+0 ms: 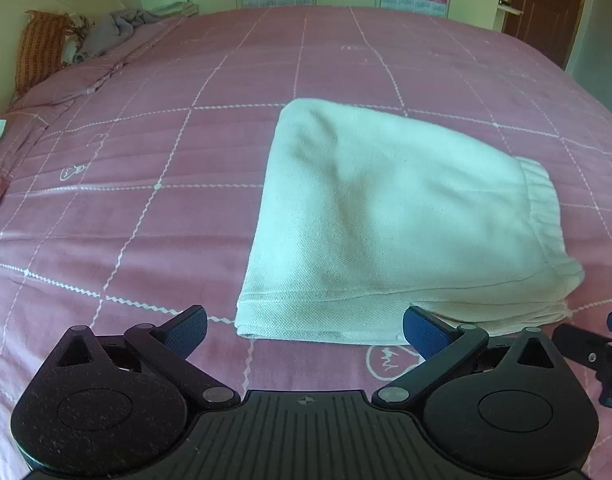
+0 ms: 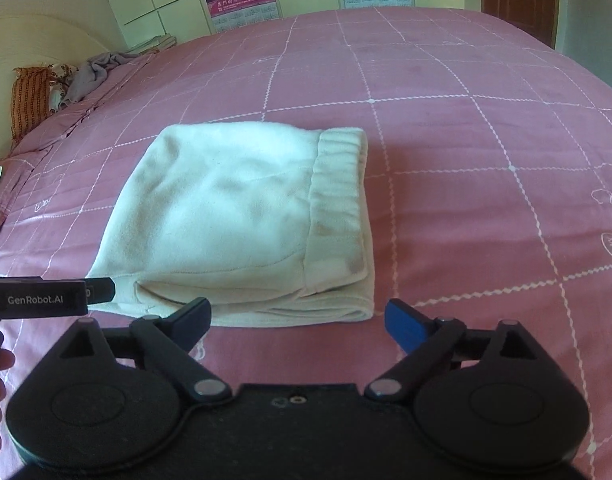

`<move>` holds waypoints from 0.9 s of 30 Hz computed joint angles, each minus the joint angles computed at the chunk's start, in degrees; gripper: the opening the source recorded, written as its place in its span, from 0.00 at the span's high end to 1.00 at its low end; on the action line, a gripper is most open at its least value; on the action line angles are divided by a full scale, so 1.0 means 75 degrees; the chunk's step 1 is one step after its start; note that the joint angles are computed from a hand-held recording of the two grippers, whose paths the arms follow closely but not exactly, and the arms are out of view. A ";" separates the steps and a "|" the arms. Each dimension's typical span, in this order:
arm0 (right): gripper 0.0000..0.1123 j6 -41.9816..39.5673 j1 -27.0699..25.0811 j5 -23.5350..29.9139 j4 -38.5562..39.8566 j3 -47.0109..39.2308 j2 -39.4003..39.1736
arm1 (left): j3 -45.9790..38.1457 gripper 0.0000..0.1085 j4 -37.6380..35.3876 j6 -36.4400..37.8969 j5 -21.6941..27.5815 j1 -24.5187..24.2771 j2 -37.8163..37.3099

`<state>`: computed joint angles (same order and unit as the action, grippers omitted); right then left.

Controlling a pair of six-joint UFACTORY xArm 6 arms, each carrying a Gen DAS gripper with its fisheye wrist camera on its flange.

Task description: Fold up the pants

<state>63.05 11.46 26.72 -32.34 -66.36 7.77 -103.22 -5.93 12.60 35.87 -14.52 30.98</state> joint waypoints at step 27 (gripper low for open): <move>0.10 0.1470 0.1212 0.0459 -0.1484 0.1075 -0.1956 | 0.4472 0.05 0.0472 0.0307 -0.2692 0.0044 -0.3886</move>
<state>74.08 20.56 30.16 -43.48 -58.30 -6.90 -69.67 -2.39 14.91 15.67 -14.18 1.84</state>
